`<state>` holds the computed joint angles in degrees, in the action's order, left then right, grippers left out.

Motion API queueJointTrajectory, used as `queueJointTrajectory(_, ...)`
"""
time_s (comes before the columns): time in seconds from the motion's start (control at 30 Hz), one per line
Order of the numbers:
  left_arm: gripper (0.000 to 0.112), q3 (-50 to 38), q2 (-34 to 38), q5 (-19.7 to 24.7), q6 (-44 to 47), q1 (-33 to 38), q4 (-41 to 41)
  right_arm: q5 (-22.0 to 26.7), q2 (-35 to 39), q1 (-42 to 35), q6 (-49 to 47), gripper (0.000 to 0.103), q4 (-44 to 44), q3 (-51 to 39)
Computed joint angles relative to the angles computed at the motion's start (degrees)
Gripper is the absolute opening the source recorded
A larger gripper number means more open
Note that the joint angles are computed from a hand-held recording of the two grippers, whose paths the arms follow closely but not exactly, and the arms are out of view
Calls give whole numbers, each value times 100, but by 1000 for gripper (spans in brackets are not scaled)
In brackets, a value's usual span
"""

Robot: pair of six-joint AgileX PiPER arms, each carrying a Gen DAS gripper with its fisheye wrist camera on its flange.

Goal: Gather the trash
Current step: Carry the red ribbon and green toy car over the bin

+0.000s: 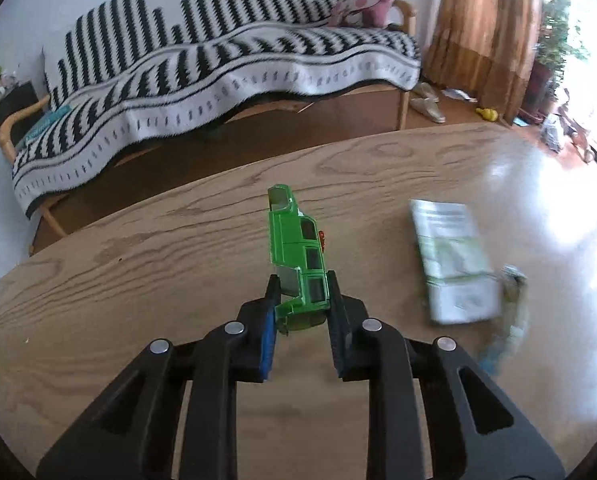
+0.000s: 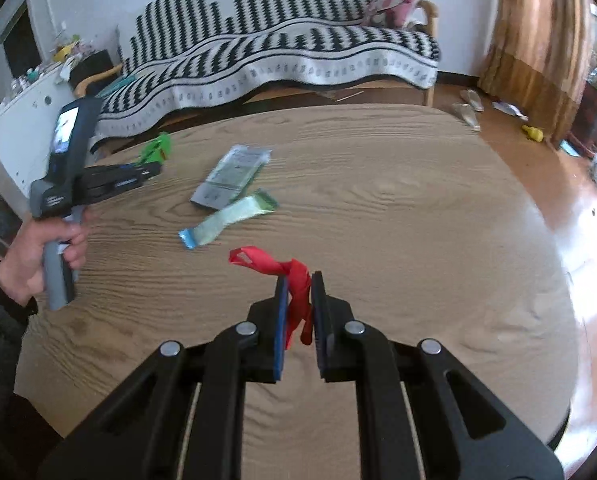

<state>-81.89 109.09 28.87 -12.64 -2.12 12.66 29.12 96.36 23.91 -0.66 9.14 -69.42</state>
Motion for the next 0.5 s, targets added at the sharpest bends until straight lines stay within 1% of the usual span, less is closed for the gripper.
queueJointTrajectory(0.03, 21, 173, -179, -11, -117, -157, 131, -24, -157, -125, -48, 12, 36, 184)
queueJointTrajectory(0.07, 21, 341, -347, -34, -266, -317, 256, -52, -427, -411, -192, 12, 142, 499)
queueJointTrajectory(0.13, 21, 631, -684, -22, -513, -758, 372, -37, -733, -904, -655, 12, 491, 864)
queueJointTrajectory(0.17, 21, 703, -780, 0, -647, -941, 442, 11, -953, -1321, -925, 12, 646, 1130)
queueJointTrajectory(0.2, 21, 817, -939, 25, -1011, -1318, 713, 50, -1041, -1591, -1151, 12, 790, 1256)
queueJointTrajectory(0.23, 21, 892, -1024, 23, -1307, -1576, 917, 130, -1161, -1976, -1606, 12, 1153, 1419)
queueJointTrajectory(0.27, 21, 902, -1077, 41, -1447, -1846, 953, 265, -1290, -2487, -2094, 12, 1491, 1586)
queueJointTrajectory(0.3, 21, 895, -1120, 50, -1690, -2241, 1009, 320, -1398, -2937, -2391, 12, 1600, 1734)
queueJointTrajectory(0.33, 21, 851, -1114, 83, -1826, -2486, 1036, 380, -1473, -3418, -2738, 12, 1742, 1858)
queueJointTrajectory(0.4, 21, 611, -995, 159, -2196, -3211, 1180, 509, -1477, -4200, -3390, 12, 2079, 1987)
queueJointTrajectory(0.43, 21, 483, -909, 186, -2316, -3467, 1234, 487, -1455, -4532, -3569, 12, 2086, 2047)
queueJointTrajectory(0.5, 21, 131, -643, 212, -2543, -4015, 1277, 634, -1258, -5434, -4261, 12, 2388, 2085)
